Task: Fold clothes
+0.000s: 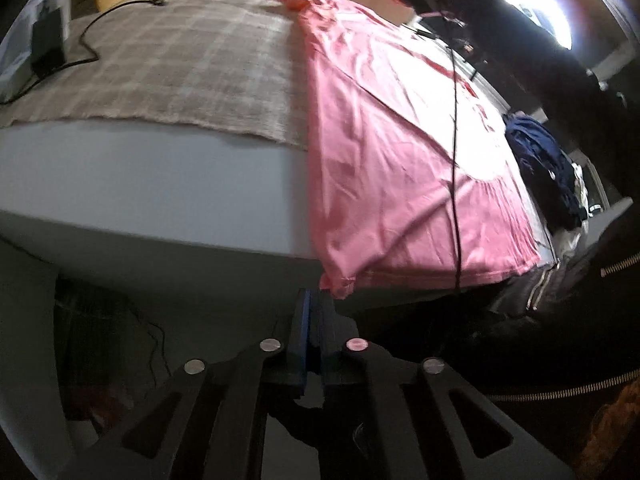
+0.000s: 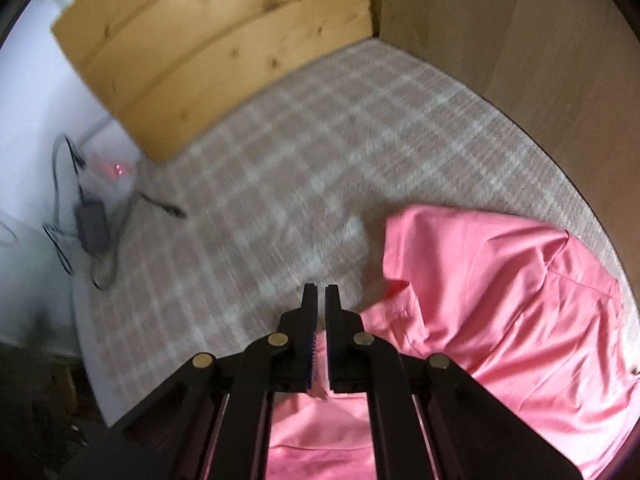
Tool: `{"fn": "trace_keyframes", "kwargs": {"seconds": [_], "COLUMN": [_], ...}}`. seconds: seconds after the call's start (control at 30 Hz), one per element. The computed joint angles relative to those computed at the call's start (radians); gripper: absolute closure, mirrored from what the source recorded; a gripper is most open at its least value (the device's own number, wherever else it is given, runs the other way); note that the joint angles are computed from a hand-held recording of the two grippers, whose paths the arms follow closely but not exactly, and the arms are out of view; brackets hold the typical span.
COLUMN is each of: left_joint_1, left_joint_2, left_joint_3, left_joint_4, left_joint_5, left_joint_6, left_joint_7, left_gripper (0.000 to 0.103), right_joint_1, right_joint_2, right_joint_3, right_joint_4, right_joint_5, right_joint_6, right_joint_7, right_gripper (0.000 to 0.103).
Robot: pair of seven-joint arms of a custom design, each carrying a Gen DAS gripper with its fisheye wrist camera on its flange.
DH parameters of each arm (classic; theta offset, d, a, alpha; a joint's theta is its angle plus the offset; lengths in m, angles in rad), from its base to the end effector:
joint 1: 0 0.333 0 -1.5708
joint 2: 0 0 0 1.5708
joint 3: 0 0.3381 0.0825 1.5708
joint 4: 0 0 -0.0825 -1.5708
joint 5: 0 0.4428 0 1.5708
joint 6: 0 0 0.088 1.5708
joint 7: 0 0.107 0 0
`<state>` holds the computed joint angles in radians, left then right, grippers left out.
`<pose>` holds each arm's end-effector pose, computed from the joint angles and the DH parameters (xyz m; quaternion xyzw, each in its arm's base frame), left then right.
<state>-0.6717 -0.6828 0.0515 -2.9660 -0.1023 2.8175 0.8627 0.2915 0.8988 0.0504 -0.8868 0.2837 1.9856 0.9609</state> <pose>0.3022 -0.2133 0.3725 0.7380 -0.6200 0.2659 0.0136 0.8240 0.2922 0.3814 -0.9183 0.3514 0.0134 0.1820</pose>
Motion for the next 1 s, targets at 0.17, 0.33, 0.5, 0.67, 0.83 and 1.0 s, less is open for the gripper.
{"fn": "trace_keyframes", "kwargs": {"seconds": [0.17,0.33,0.5,0.67,0.83,1.0], "left_joint_1": [-0.012,-0.001,-0.007,0.008,0.012,0.008], "left_joint_2": [0.017,0.012,0.0,-0.046,-0.041,-0.057], "left_joint_3": [0.013,0.003,0.021,-0.009,0.007,-0.003], "left_joint_4": [0.009,0.005,-0.01,-0.029,-0.041,-0.032], "left_joint_5": [-0.013,-0.016,-0.014,0.012,0.019,0.019], "left_joint_6": [-0.006,0.003,0.016,0.038,0.0,-0.02], "left_joint_7": [0.029,0.025,0.046,0.026,-0.019,-0.024], "left_gripper": [0.092,0.092,0.096,0.103,0.103,0.074], "right_joint_1": [0.047,0.071,0.067,-0.015,-0.025,-0.016], "right_joint_2": [0.009,0.004,-0.045,-0.067,-0.004,0.005], "right_joint_3": [-0.037,-0.063,-0.06,0.009,0.008,-0.001], "right_joint_4": [0.008,-0.013,-0.115,-0.126,-0.06,-0.075], "right_joint_5": [-0.093,-0.157,-0.169,-0.005,0.05,0.04], "right_joint_6": [-0.018,-0.033,0.064,0.124,0.103,0.136], "right_joint_7": [-0.025,-0.018,-0.038,-0.029,0.061,0.083], "right_gripper": [0.068,0.068,0.099,0.1,0.1,0.1]}}
